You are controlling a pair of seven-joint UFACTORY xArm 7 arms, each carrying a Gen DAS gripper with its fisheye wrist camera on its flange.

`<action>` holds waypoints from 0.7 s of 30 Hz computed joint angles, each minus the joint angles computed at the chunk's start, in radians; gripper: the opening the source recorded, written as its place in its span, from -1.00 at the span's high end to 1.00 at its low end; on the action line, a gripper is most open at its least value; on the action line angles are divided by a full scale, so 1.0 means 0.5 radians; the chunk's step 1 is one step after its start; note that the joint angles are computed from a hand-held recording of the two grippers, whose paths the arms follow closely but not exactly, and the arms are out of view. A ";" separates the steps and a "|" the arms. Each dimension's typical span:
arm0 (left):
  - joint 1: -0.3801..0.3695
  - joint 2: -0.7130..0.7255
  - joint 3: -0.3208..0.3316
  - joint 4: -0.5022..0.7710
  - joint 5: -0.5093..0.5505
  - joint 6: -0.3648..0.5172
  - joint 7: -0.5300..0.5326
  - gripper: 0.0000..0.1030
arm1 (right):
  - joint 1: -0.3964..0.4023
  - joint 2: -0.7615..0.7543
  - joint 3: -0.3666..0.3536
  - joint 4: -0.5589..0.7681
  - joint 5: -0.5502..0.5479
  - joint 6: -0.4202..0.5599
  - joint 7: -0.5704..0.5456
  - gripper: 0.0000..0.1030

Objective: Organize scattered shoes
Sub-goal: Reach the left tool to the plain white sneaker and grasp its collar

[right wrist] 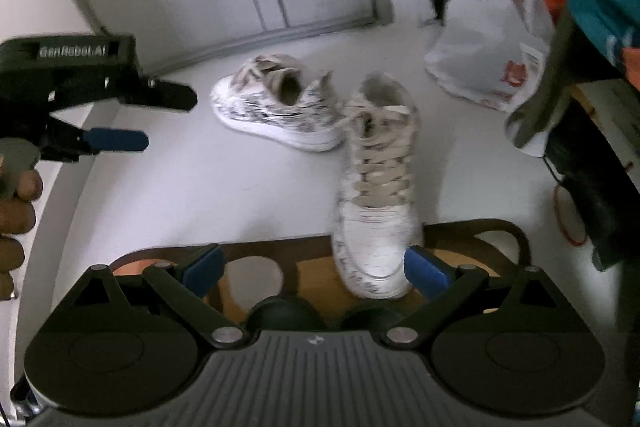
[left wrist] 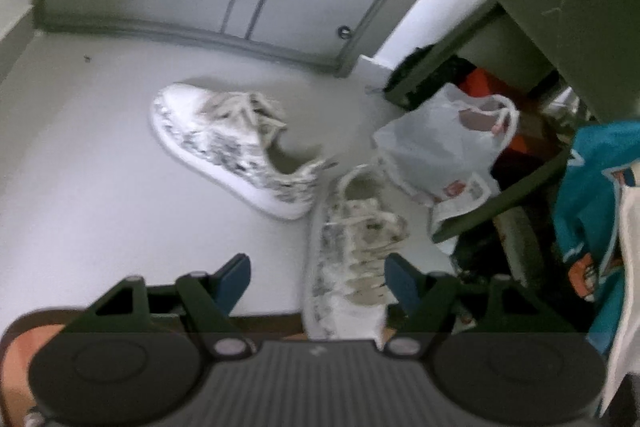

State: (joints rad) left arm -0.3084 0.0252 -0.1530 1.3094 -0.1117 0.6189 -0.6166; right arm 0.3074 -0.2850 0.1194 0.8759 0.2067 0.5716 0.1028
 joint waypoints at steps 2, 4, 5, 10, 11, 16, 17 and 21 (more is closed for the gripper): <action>-0.014 0.119 -0.016 0.109 -0.054 0.011 0.041 -0.48 | -0.012 0.004 -0.003 -0.018 -0.016 -0.017 -0.002 -0.93; -0.021 0.204 -0.030 0.176 -0.134 -0.004 0.082 -0.48 | -0.036 0.024 -0.003 -0.029 -0.047 -0.042 0.022 -0.93; -0.019 0.265 -0.044 0.216 -0.221 -0.038 0.113 -0.48 | -0.046 0.038 -0.006 -0.026 -0.050 -0.048 0.040 -0.93; -0.021 0.475 -0.090 0.335 -0.496 -0.241 0.084 -0.47 | -0.077 0.086 -0.040 -0.014 -0.001 -0.103 0.091 -0.93; -0.020 0.514 -0.098 0.357 -0.535 -0.276 0.059 -0.47 | -0.080 0.095 -0.045 -0.014 0.009 -0.111 0.092 -0.93; -0.014 0.717 -0.159 0.459 -0.699 -0.490 -0.066 -0.47 | -0.108 0.155 -0.067 0.009 0.036 -0.111 0.090 -0.93; -0.006 0.741 -0.176 0.473 -0.719 -0.513 -0.070 -0.43 | -0.112 0.162 -0.070 0.013 0.047 -0.114 0.088 -0.93; 0.025 0.869 -0.241 0.545 -0.825 -0.596 -0.113 -0.07 | -0.136 0.188 -0.066 0.056 0.030 -0.049 0.112 -0.91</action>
